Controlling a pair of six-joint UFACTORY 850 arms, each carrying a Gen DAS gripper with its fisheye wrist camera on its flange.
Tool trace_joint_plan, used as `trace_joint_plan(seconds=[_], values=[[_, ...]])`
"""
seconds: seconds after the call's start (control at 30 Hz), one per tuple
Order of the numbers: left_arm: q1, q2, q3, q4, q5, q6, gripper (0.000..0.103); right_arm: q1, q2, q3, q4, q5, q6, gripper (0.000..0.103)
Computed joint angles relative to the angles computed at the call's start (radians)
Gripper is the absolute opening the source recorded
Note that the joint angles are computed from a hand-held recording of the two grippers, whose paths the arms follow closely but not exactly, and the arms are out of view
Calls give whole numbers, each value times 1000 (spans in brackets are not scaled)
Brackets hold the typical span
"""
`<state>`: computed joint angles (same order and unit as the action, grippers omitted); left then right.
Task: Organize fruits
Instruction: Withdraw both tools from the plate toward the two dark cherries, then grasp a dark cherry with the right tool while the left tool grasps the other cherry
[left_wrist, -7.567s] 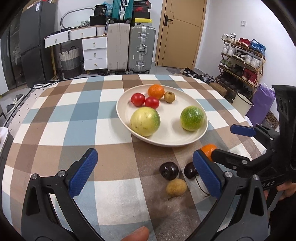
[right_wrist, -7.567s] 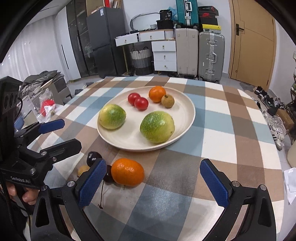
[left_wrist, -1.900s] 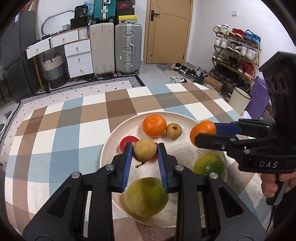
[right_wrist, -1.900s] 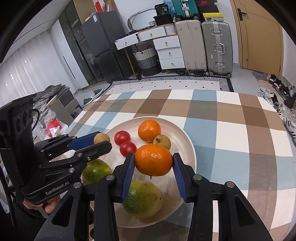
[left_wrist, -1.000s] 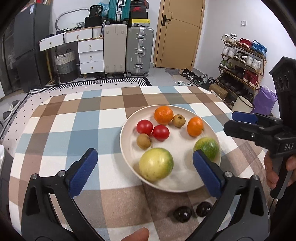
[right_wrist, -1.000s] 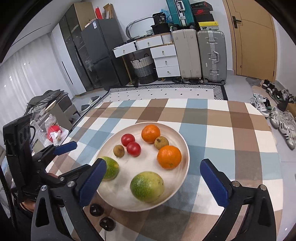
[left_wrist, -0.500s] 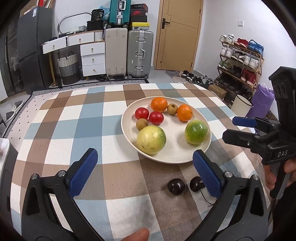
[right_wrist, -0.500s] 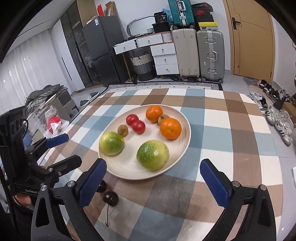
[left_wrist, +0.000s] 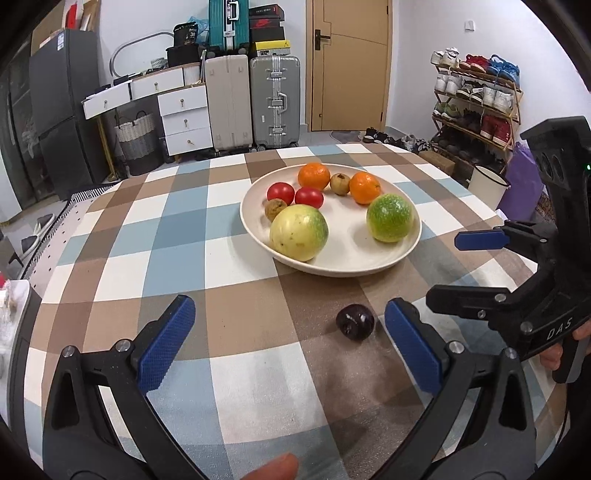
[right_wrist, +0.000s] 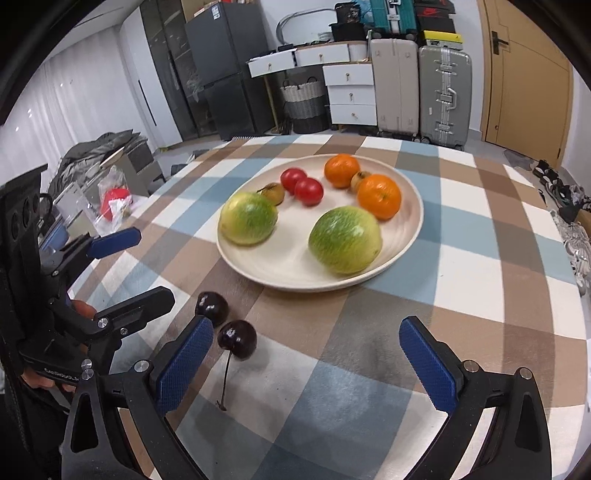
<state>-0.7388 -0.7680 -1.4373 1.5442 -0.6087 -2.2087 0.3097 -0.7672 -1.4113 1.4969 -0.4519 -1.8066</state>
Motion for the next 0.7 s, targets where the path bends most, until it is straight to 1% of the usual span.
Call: trace_joint_plan(seconds=[0.13,0.27,0.37,0.57,0.7], values=[[9,-7,-5,-28,27,18,102,16,-10,-5,-76,20,33,103],[14,-3,6,-12,43,-11,102,25,-13,-3,-104,31,37,103],[21,-2,8,-32,57,-8,102,33,-14,-3,-132,45,48,103],[30,2,17,-42,66,-28,102,59,-17,1,-175,102,51,102],[37,4,22,-42,78,-41,102,79,-16,12,-146,158,5,102]])
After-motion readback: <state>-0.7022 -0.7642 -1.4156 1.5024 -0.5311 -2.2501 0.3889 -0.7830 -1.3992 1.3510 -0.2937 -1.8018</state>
